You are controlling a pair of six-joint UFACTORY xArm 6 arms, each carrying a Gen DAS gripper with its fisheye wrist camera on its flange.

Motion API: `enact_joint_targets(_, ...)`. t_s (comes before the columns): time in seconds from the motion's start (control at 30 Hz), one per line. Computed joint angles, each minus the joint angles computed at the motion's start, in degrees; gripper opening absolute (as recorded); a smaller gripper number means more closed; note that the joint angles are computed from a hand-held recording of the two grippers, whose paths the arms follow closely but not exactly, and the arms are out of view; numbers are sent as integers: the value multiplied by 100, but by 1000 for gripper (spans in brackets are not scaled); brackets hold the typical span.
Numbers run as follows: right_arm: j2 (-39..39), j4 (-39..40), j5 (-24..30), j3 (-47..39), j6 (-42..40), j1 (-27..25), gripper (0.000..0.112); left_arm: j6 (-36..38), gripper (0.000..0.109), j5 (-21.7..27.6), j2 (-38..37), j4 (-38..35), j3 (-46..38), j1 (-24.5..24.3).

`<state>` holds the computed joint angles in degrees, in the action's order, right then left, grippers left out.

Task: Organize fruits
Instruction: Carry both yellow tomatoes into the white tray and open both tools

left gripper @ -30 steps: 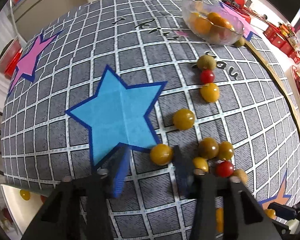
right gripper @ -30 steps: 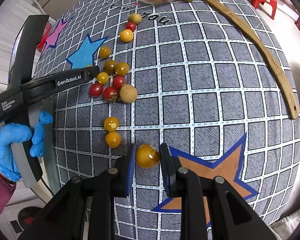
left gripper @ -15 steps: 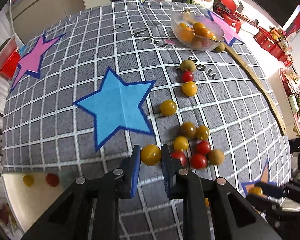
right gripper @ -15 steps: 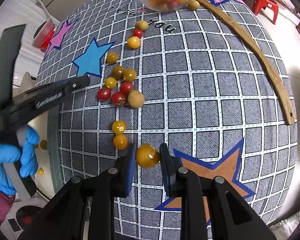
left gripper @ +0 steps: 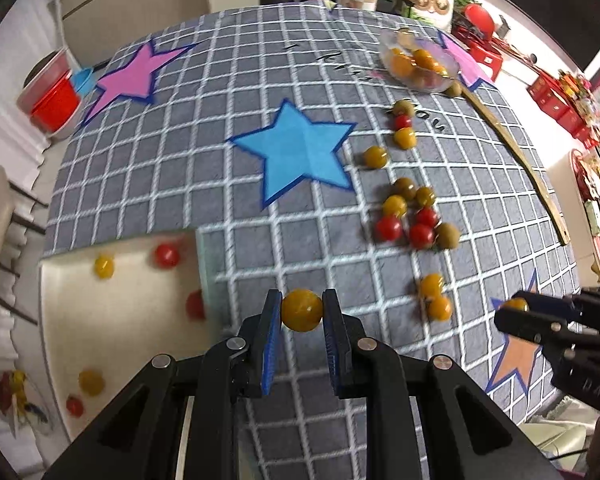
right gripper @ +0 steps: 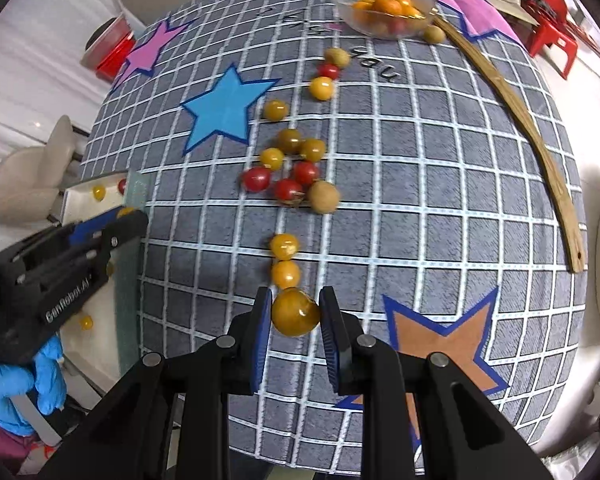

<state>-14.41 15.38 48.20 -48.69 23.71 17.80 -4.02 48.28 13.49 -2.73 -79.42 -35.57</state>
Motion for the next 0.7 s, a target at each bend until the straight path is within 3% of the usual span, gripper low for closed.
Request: enact_joint_targets(0.7,1296,90,357,-1663,-577,799,26,-659,22,-307,-1241,269,1548,835)
